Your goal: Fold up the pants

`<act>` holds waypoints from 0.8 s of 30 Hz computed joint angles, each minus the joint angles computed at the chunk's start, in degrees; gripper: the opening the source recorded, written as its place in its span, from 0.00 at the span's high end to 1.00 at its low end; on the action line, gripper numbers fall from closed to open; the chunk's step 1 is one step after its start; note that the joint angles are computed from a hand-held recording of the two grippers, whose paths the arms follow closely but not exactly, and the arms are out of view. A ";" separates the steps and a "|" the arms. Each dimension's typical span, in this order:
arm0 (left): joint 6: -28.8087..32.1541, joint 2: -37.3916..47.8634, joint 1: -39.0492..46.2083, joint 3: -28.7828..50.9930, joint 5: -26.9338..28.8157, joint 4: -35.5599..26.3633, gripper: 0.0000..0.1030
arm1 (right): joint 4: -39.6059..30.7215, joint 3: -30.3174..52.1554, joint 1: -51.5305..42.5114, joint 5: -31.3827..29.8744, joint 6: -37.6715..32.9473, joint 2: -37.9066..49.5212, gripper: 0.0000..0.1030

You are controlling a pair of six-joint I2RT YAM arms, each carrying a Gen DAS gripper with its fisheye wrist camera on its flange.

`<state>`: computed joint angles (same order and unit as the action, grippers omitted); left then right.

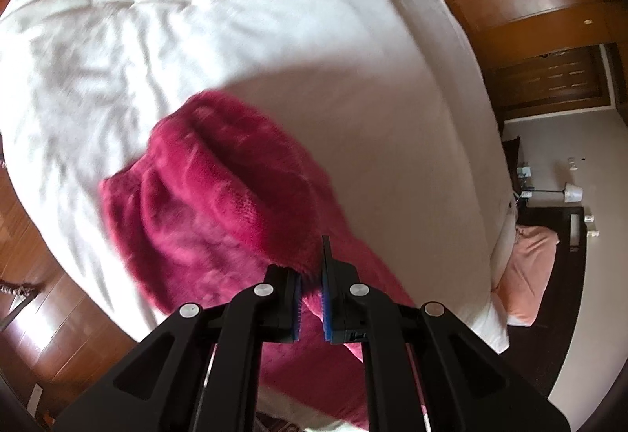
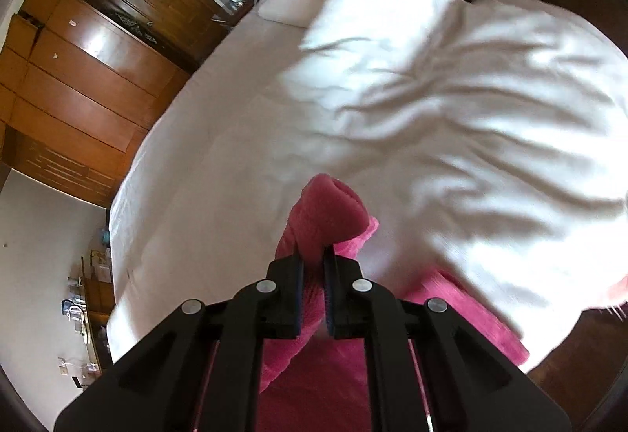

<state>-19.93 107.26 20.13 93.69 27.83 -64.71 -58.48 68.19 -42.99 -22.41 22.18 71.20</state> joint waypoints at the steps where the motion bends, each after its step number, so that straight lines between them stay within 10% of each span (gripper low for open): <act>1: 1.15 -1.20 0.71 -2.14 -0.06 0.13 0.94 | -1.04 -1.93 -1.23 -0.16 -1.24 -2.04 0.93; 11: 11.92 -9.13 6.82 -23.70 -6.87 3.35 0.94 | -12.22 -20.55 -21.02 -4.15 -21.87 -17.93 0.93; 24: 12.43 -5.69 3.91 -36.10 -15.76 17.16 0.93 | -8.06 -30.59 -20.14 3.17 -24.75 -24.01 0.93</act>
